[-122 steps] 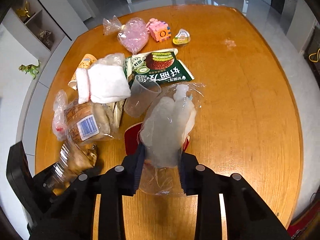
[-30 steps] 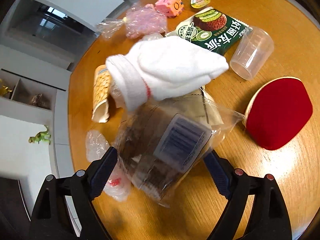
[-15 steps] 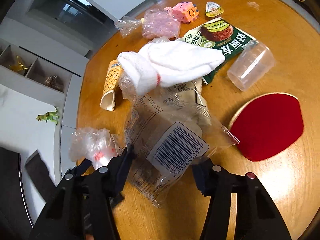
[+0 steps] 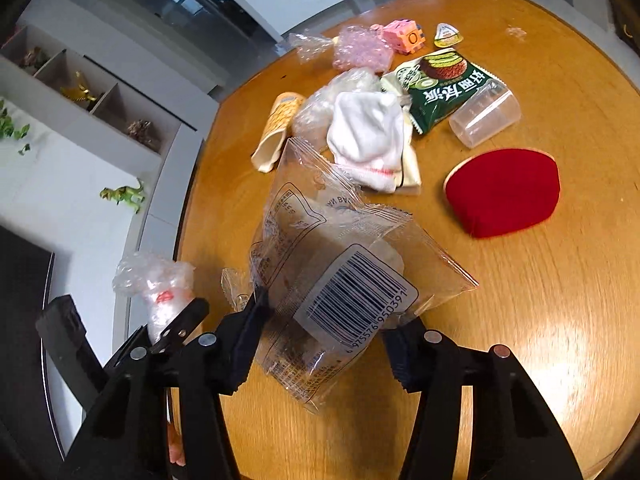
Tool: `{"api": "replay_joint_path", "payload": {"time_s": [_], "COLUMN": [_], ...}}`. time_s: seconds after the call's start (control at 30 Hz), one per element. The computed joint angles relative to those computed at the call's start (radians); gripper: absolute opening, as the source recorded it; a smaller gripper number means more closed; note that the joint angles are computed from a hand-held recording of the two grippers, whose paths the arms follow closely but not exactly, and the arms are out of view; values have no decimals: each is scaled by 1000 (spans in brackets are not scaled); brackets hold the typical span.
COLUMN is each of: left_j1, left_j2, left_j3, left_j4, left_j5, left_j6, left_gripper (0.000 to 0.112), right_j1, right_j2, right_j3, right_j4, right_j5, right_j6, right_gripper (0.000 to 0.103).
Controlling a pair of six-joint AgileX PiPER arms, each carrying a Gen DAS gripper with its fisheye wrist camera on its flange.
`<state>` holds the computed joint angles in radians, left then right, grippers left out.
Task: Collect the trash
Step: 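Grasp the barcode bread bag with the right tool while the left grasps the plastic bag, then carry both bags to the black trash bag and release them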
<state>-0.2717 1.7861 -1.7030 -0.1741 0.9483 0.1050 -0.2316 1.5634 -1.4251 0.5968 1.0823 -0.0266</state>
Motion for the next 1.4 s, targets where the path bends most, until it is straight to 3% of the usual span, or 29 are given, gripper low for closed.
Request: {"api": "replay_joint_path", "payload": {"time_s": [0.2, 0.37, 0.47, 0.6, 0.77, 0.93, 1.13, 1.17, 1.2, 1.27, 1.4], "left_j1": [89, 223, 359, 652, 1074, 1422, 1606, 1617, 1623, 1617, 1616], "left_j2": [-222, -403, -512, -652, -698, -643, -555, -547, -543, -570, -579], "left_j3": [269, 480, 592, 717, 787, 823, 831, 832, 834, 862, 869], "left_j4": [-42, -97, -139, -218, -333, -384, -398, -396, -391, -390, -375], "left_j5": [-68, -99, -85, -29, 65, 98, 79, 72, 65, 0, -40], "left_j6": [38, 105, 174, 349, 621, 823, 907, 909, 905, 884, 879], "left_gripper": [47, 47, 47, 47, 47, 47, 50, 62, 93, 97, 97], "right_j1": [72, 229, 370, 597, 903, 1122, 1251, 1258, 1262, 1275, 1300], "right_j2": [-106, -175, -198, -202, -137, -4, 217, 259, 305, 381, 305], "right_j3": [115, 182, 194, 192, 145, 42, -148, -195, -251, -361, -256], "right_j4": [-1, -38, -65, -111, -200, -279, -289, -268, -259, -318, -401], "right_j5": [-18, -48, -63, -102, -168, -198, -185, -165, -129, -65, -145], "right_j6": [-11, 16, 41, 86, 187, 263, 299, 272, 252, 287, 313], "right_gripper": [56, 56, 56, 56, 56, 56, 57, 58, 61, 69, 71]}}
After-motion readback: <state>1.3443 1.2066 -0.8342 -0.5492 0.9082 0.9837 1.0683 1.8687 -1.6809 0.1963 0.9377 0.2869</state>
